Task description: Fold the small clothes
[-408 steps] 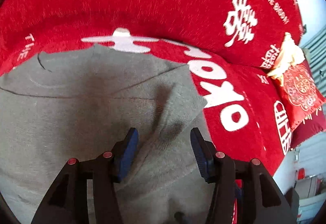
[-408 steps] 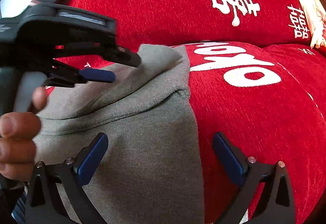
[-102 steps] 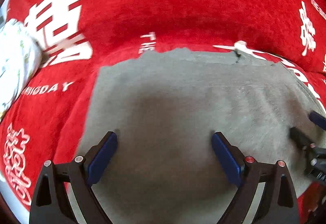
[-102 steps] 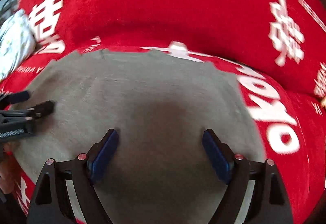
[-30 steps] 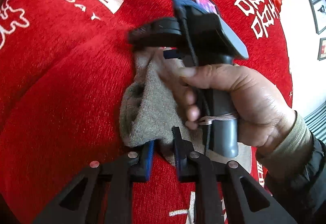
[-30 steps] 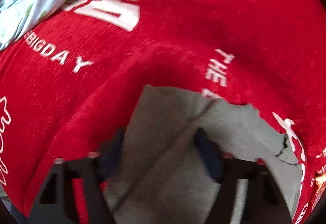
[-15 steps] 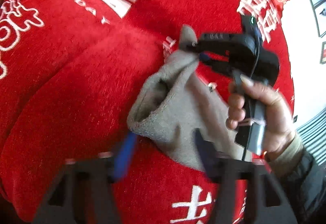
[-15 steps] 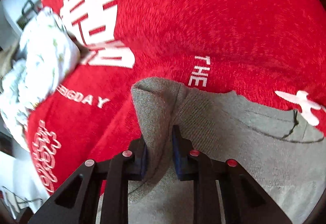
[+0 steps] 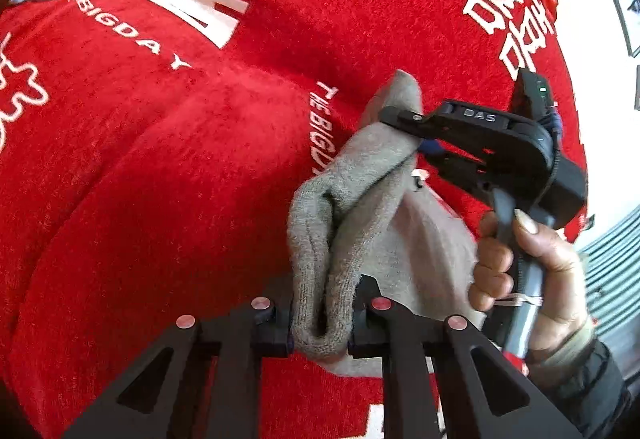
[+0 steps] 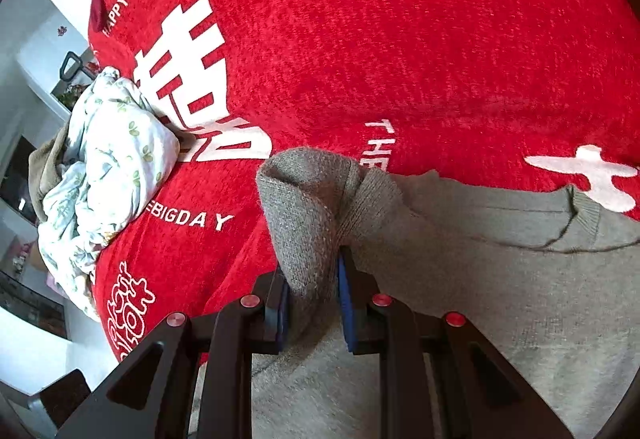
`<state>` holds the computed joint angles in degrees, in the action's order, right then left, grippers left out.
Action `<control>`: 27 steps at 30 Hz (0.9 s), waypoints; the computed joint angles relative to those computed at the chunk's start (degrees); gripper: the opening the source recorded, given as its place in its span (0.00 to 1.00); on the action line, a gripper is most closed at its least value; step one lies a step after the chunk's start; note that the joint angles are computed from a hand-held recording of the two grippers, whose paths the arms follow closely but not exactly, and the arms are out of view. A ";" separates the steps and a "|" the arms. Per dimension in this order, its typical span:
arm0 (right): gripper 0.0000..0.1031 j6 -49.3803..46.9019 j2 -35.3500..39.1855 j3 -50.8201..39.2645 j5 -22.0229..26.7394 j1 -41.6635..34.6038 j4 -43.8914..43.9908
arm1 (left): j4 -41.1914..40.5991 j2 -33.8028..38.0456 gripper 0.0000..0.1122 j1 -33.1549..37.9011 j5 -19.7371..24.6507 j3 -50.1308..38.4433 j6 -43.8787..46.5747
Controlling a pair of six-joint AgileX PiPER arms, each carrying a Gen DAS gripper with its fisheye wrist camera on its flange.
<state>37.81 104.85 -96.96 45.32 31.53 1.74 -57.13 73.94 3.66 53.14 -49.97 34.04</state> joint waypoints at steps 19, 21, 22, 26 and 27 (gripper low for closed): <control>0.22 -4.68 -3.43 -1.80 6.84 -6.19 10.70 | 38.02 -7.70 0.13 -30.61 -8.90 -8.69 -38.97; 0.22 -5.06 -3.79 -1.59 7.52 -6.65 11.05 | 41.97 -7.05 0.13 -33.32 -8.21 -9.78 -42.76; 0.22 -5.24 -4.09 -1.28 7.82 -6.94 11.30 | 43.12 -6.98 0.13 -34.07 -7.90 -10.00 -43.89; 0.22 -6.04 -4.22 -1.78 9.58 -7.54 11.67 | 48.08 -6.19 0.13 -37.32 -6.57 -11.15 -48.65; 0.22 -6.28 -3.91 -2.59 10.70 -7.59 11.51 | 48.87 -5.93 0.13 -37.85 -6.19 -11.43 -49.37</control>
<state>31.53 100.94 -99.56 56.02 23.94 13.25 -8.26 68.01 -34.19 46.95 -61.40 -15.34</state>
